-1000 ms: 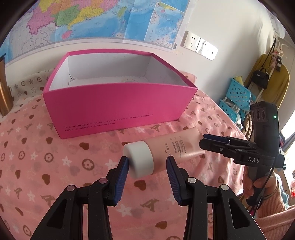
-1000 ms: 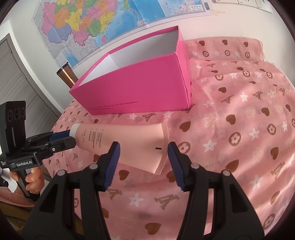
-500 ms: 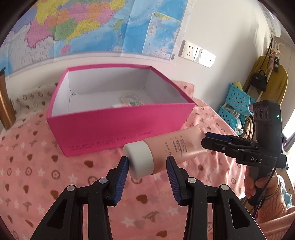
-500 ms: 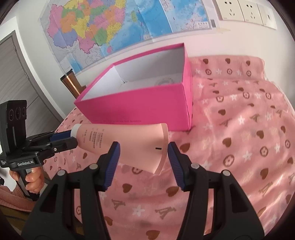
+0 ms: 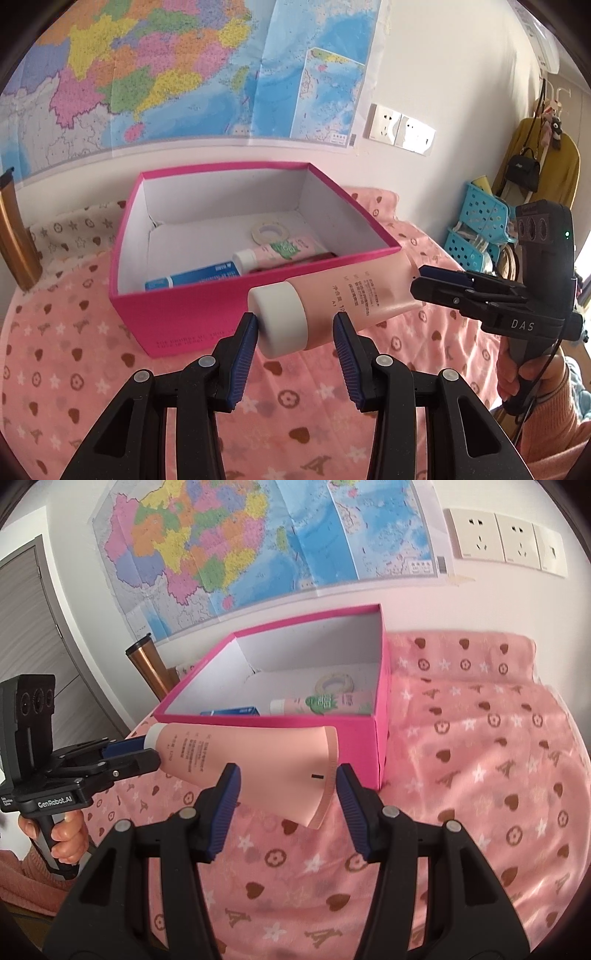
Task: Organize rigid objects
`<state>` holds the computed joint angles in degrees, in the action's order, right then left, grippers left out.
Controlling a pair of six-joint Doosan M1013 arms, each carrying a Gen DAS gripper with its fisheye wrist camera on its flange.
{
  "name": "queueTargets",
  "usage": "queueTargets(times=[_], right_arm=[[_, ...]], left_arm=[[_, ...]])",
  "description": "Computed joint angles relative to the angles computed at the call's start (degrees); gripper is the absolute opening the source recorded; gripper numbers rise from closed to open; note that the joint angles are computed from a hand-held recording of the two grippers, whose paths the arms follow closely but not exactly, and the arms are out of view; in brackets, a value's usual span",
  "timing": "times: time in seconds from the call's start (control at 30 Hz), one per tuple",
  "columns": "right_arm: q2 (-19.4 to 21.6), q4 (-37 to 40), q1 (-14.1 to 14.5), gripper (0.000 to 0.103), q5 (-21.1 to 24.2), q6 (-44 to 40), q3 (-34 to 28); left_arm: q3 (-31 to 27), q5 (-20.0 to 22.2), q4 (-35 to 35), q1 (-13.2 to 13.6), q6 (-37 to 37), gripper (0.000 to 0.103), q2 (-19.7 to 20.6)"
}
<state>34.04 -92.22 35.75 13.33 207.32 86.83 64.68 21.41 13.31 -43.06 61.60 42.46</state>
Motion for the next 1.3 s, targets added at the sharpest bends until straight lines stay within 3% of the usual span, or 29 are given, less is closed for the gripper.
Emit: queueTargets(times=[0.37,0.87,1.3], right_arm=[[0.11,2.49,-0.73,0.057,0.29,-3.78,-1.64],[0.79,2.66,-2.15,0.057,-0.55,-4.1,-3.59],[1.93,12.7,-3.09,0.057,-1.08,-14.43,-5.83]], left_arm=[[-1.97,-0.28,4.01,0.06,-2.49,0.042,0.63],[-6.78,1.79,2.8,0.82,-1.48,0.042,2.95],[-11.26,5.65,1.54,1.32,-0.8,0.042,5.6]])
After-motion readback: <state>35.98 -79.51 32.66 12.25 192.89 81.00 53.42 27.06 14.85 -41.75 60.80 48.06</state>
